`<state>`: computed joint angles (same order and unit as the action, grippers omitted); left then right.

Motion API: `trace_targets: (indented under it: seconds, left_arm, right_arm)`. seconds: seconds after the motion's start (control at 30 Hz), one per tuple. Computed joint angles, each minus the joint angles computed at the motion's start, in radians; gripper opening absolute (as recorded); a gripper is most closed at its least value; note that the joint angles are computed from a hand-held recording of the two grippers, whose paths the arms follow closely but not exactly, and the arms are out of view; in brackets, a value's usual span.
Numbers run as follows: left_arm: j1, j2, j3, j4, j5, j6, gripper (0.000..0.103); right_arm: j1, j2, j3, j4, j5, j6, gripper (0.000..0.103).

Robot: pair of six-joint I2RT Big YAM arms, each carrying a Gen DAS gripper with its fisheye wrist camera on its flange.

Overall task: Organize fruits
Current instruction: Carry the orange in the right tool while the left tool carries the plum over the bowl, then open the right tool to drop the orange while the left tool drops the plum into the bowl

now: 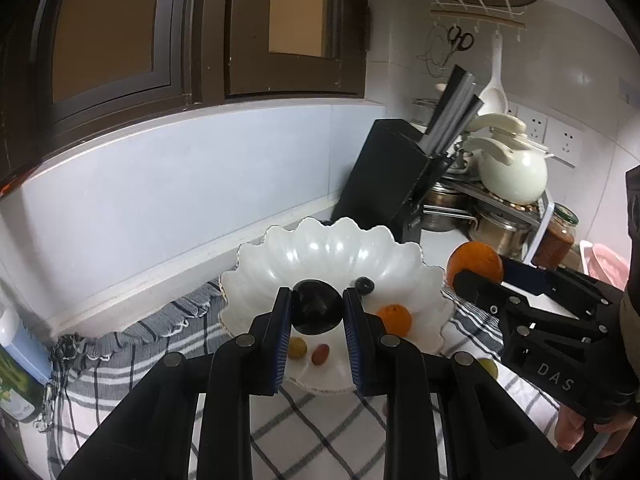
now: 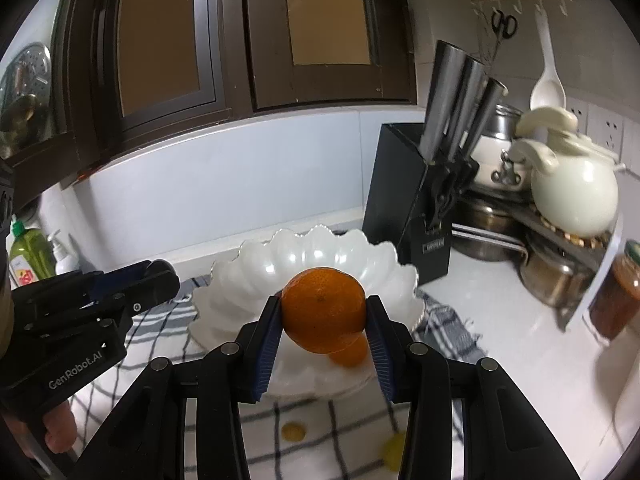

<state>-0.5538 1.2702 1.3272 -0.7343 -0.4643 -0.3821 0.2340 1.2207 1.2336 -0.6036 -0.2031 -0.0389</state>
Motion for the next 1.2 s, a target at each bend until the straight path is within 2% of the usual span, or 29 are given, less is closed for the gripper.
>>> trace_targets:
  seconds: [0.17,0.6,1.2]
  left_arm:
    - [0.033,0.035,0.034,-0.008,0.026,0.011,0.026]
    - [0.098,0.16,0.123,-0.055,0.088,0.005,0.026]
    - [0.15,0.32,0.223,-0.156,0.171,-0.037,0.026]
  right_arm:
    - [0.001,0.06,0.06,-0.016,0.009,-0.024,0.043]
    - [-0.016,0.251,0.207,-0.13,0.004,-0.038,0.043]
    - [-0.018,0.403,0.319,-0.234,0.025,-0.051,0.043]
